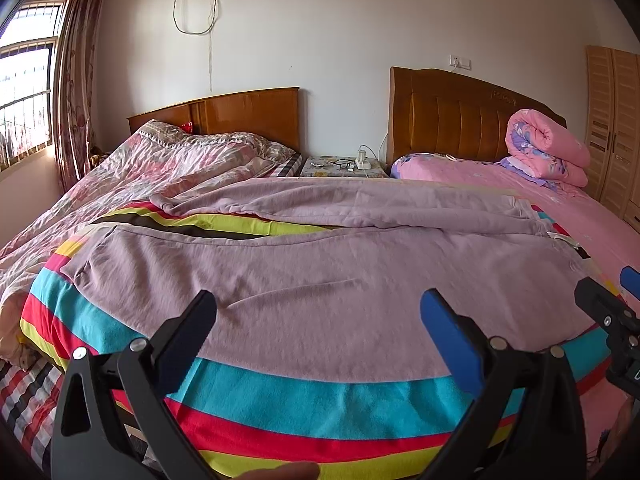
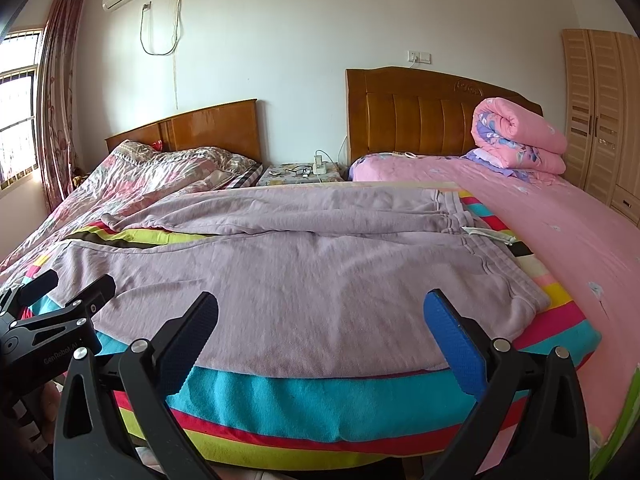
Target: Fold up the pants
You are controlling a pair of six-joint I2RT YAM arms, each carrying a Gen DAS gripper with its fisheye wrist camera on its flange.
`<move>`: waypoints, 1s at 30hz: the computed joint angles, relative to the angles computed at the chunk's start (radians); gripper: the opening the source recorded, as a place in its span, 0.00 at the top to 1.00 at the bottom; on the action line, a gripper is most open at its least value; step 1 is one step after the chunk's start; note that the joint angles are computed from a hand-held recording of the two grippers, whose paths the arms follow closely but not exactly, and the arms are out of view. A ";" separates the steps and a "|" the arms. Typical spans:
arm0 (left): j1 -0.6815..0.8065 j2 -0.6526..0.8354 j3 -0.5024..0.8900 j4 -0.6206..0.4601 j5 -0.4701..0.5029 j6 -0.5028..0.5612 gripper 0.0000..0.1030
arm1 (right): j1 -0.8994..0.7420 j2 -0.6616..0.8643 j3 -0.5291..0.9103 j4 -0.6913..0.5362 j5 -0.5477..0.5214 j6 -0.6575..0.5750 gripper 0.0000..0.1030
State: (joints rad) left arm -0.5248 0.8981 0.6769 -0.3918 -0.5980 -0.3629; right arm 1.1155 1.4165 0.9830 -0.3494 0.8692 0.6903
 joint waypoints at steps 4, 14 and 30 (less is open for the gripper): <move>0.000 0.001 0.000 0.000 0.001 0.001 0.01 | 0.008 0.009 0.006 -0.010 0.001 0.015 0.04; -0.008 -0.002 -0.007 -0.001 -0.004 -0.006 0.01 | -0.007 0.005 -0.002 -0.007 -0.023 0.013 0.04; -0.013 0.001 -0.010 -0.001 -0.007 -0.012 0.01 | -0.001 0.009 0.001 -0.015 -0.022 0.025 0.04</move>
